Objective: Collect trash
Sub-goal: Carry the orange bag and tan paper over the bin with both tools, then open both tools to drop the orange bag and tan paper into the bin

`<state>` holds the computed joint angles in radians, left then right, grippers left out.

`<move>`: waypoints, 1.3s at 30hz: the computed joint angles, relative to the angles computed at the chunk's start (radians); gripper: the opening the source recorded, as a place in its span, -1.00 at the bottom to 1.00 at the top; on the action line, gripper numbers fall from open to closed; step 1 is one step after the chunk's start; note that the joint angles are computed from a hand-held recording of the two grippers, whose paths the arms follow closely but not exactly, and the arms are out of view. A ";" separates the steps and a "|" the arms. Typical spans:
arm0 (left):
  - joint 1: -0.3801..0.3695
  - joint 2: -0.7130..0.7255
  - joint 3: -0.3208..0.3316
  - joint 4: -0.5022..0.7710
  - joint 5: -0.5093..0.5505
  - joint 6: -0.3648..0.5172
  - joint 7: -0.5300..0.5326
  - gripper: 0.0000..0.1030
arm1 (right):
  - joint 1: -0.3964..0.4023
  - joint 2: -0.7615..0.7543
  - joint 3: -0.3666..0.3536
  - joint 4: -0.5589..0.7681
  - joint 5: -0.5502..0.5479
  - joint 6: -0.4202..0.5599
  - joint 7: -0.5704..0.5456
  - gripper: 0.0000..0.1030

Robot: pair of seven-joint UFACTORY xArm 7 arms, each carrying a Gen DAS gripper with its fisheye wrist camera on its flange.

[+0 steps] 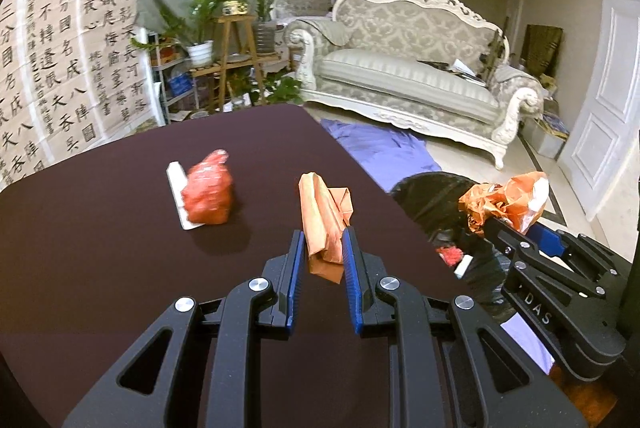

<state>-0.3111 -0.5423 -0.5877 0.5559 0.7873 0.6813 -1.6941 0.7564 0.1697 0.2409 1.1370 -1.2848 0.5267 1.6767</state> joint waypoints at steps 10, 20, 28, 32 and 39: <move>0.010 0.223 0.010 0.149 0.161 -0.001 -0.048 -0.60 | -0.057 -0.030 -0.010 -0.051 -0.010 -0.010 0.027 -0.38; -0.067 0.396 0.111 0.278 0.293 0.021 -0.058 -0.60 | -0.091 -0.004 -0.032 -0.030 0.001 -0.027 0.008 -0.38; -0.150 0.503 0.208 0.355 0.324 0.025 -0.031 -0.52 | -0.108 0.032 -0.063 -0.001 0.022 -0.043 -0.004 -0.33; -0.198 0.515 0.255 0.360 0.313 0.033 -0.025 -0.18 | -0.108 0.037 -0.074 -0.008 0.031 -0.036 0.004 -0.16; -0.233 0.518 0.287 0.358 0.299 0.038 -0.027 0.13 | -0.104 0.040 -0.076 -0.012 0.041 -0.031 0.002 -0.15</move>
<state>-0.5443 -0.0240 -0.3004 0.9136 1.0867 0.7198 -1.7214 0.6526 0.2093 0.1646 1.1247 -1.2442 0.4957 1.6787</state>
